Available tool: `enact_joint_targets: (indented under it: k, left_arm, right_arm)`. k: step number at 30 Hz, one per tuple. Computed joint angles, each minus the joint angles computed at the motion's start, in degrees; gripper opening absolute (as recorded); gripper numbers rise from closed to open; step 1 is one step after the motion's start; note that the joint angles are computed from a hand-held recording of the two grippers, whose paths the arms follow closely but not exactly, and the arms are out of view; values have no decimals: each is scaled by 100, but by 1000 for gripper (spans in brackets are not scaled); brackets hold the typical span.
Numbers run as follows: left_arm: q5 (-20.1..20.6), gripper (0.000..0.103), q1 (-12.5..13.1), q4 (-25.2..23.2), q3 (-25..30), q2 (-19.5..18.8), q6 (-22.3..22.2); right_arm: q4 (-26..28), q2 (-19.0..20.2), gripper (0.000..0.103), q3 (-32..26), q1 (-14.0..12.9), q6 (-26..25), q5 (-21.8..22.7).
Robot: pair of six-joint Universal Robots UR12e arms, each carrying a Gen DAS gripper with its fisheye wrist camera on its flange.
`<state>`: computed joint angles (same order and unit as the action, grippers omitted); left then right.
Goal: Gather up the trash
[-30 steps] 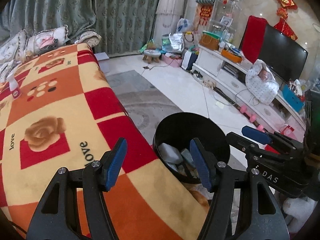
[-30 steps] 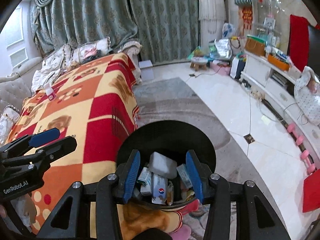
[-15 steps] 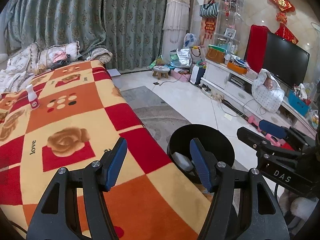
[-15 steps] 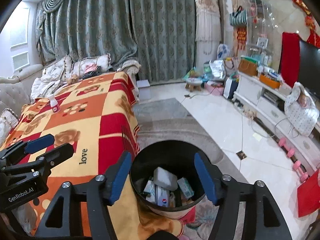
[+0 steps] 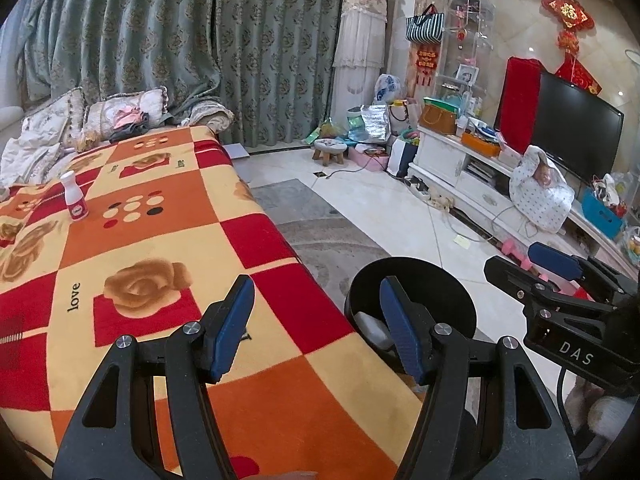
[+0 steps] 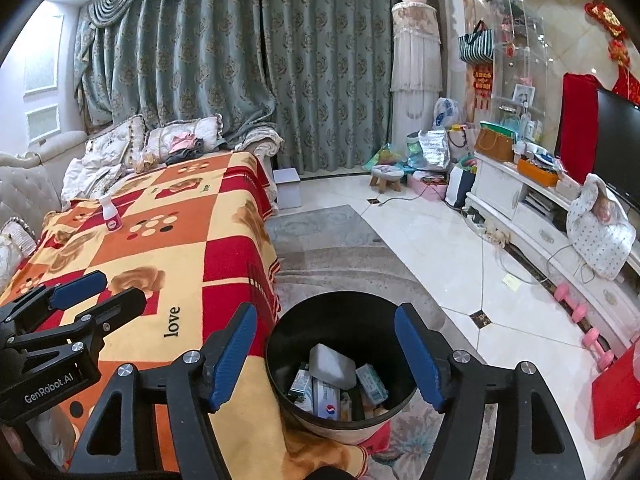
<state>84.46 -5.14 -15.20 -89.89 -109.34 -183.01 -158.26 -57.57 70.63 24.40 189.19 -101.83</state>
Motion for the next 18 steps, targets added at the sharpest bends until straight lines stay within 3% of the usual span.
enact_joint_targets:
  k: [18]
  left_arm:
    - [-3, 64, 38, -48, 8, -15, -12]
  right_arm:
    - [-20, 15, 71, -14, -13, 0, 5]
